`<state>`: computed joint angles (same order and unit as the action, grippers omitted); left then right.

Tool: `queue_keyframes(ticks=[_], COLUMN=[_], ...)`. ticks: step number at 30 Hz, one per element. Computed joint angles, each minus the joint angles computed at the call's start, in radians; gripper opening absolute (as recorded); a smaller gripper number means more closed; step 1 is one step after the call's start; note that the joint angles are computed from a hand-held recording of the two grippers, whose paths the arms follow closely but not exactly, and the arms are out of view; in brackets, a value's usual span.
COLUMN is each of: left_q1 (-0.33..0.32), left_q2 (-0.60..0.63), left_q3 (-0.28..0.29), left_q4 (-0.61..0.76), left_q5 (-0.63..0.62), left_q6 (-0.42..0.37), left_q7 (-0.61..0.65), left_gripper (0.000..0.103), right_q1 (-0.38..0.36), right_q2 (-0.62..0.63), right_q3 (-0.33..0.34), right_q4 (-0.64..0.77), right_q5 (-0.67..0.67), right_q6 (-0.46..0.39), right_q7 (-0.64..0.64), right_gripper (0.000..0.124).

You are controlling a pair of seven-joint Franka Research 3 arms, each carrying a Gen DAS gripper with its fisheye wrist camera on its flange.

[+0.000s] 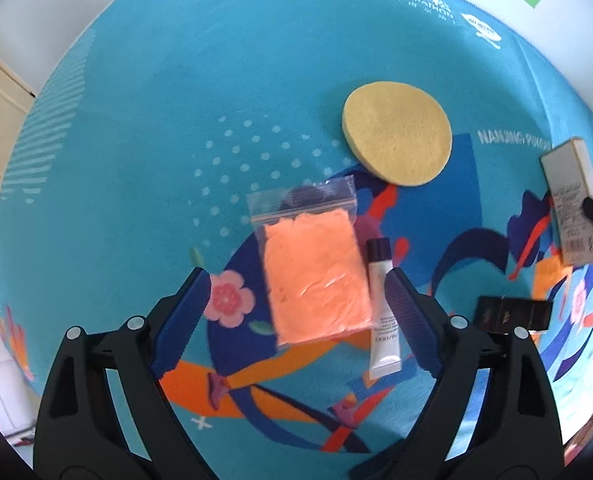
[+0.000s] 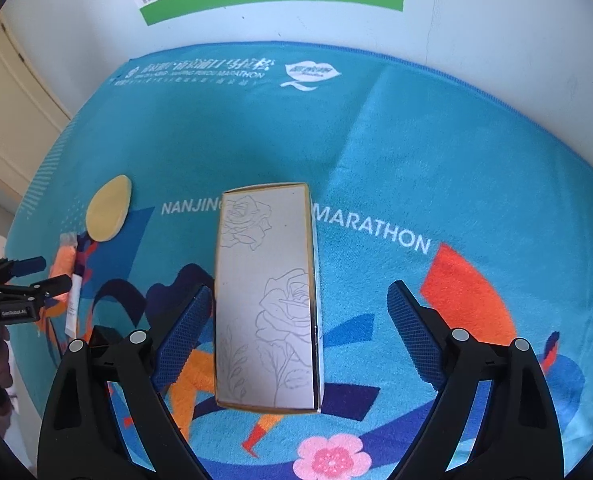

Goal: Collect trash
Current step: 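Grasp the white rose-patterned box with the right tool while the left tool grasps the orange powder bag, then lift the rose box and orange bag and carry both toward the teal wastebasket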

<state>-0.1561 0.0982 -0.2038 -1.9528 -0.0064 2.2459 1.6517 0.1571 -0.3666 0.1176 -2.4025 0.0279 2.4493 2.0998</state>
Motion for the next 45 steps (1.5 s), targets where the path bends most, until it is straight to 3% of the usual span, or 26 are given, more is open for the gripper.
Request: queue_keyframes(ticks=[2,4,10,13,17,18,23,32,39,45], left_q1=[0.005,0.013,0.02,0.027,0.015,0.015,0.014,-0.002,-0.015,0.002], left_q2=[0.005,0.007,-0.017,-0.007,-0.01,-0.015,-0.034,-0.2,-0.313,-0.412], left_q3=[-0.001,0.001,0.009,0.013,0.009,0.008,0.007,0.023,0.06,0.096], left_q4=[0.008,0.017,-0.012,-0.008,-0.023,-0.026,-0.038,-0.164,-0.25,-0.343], left_q5=[-0.031,-0.065,-0.057,-0.066,0.007,0.003,-0.006,-0.011,-0.044,-0.039], left_q6=[-0.004,-0.021,-0.011,-0.02,0.007,0.01,-0.001,0.03,0.057,0.075], left_q7=[0.007,0.01,0.027,0.029,0.01,0.018,0.034,0.088,0.125,0.11], left_gripper=[0.081,0.072,0.072,0.07,0.058,0.048,0.047,0.047,0.047,0.047], right_q1=[0.013,0.023,0.027,0.033,0.036,0.035,0.033,0.036,0.073,0.127], right_q2=[0.012,0.021,0.036,0.046,0.053,0.052,0.028,-0.042,-0.076,-0.031], right_q3=[-0.016,-0.027,-0.02,-0.023,-0.018,-0.016,-0.002,0.027,0.074,0.095], right_q4=[-0.003,-0.005,0.001,0.004,0.008,0.009,0.015,0.018,0.044,0.099], right_q5=[0.042,0.082,0.091,0.105,0.102,0.098,0.062,0.018,0.008,0.025], right_q6=[0.007,0.017,0.025,0.027,0.03,0.029,0.024,0.009,0.021,0.051], right_q7=[-0.015,-0.03,-0.043,-0.052,-0.058,-0.056,-0.051,-0.03,-0.02,-0.021], right_gripper=[0.073,0.071,0.071,0.06,0.054,0.054,0.05,0.05,0.05,0.05])
